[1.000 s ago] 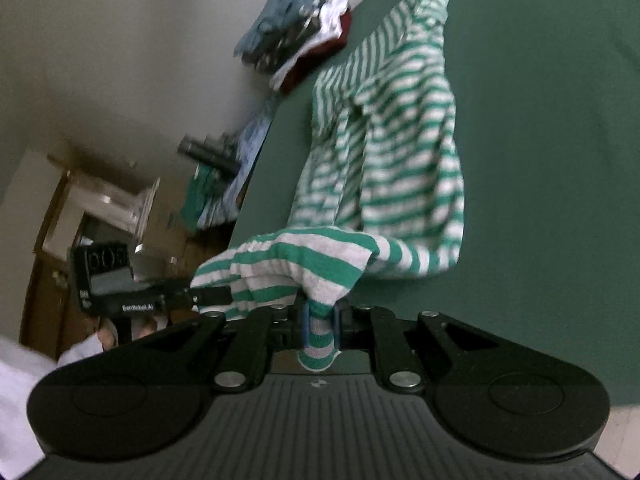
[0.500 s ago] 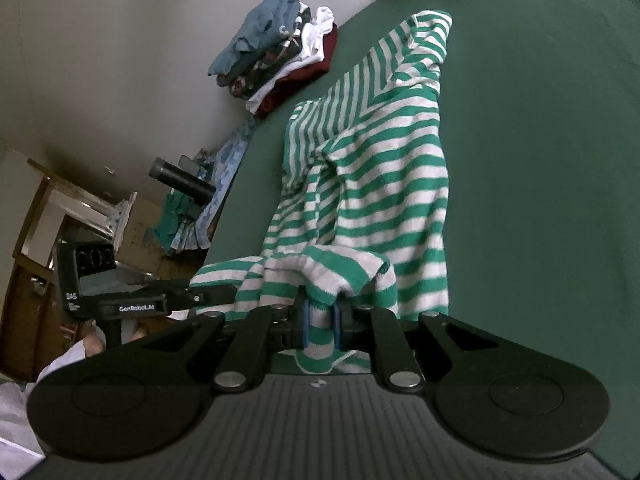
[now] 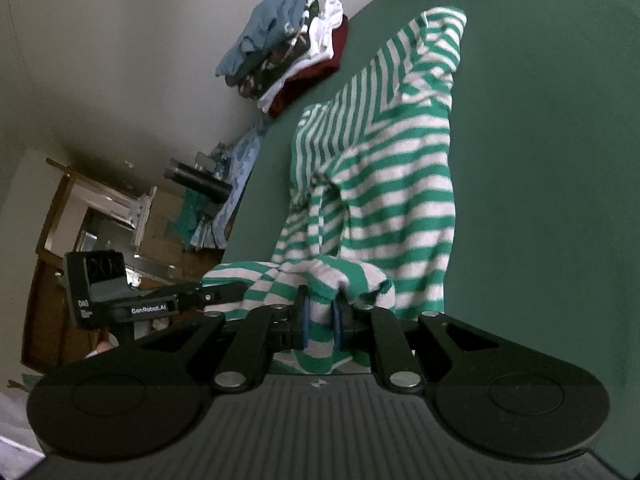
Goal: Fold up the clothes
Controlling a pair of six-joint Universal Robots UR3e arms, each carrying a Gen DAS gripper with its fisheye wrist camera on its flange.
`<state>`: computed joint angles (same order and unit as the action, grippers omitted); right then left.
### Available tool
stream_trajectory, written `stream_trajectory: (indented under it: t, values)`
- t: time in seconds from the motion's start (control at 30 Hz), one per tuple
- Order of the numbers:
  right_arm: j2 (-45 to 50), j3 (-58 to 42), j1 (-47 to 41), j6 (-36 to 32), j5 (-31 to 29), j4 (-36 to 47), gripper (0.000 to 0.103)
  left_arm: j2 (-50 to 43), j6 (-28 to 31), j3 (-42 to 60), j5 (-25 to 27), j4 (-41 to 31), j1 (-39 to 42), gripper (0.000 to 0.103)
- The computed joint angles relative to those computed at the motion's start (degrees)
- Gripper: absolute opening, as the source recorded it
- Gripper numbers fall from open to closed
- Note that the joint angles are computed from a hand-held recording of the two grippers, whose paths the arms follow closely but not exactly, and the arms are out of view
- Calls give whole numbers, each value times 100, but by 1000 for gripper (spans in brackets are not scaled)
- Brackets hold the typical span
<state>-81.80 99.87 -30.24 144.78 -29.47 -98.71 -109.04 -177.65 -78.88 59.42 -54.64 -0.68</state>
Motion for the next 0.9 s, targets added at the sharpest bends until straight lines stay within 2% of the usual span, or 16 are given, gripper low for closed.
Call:
stream_trajectory:
  t: [0.27,0.5,0.63,0.7,0.83,0.9]
  values:
    - [233,81,216,1166,-113,-1169,12,-456,147,558,-313,-436,173,10]
    - [379,417,372,2332,-365,-2604,16,-974,286,1186,-572,-844,284,12]
    - [520,527,447,2999,-417,-3384,23,-1285,157,1589,-843,-1158,446,32]
    - [563,639,422,3428,-308,-3916,33,-1339,36,1653,-921,-1052,514,35]
    - [620,757,394,3981,-171,-4944,34,-1486,-215,1942,-839,-746,539,52]
    - [580,798,397,4049,-194,-5258,34,-1489,-347,1981,-737,-472,559,52]
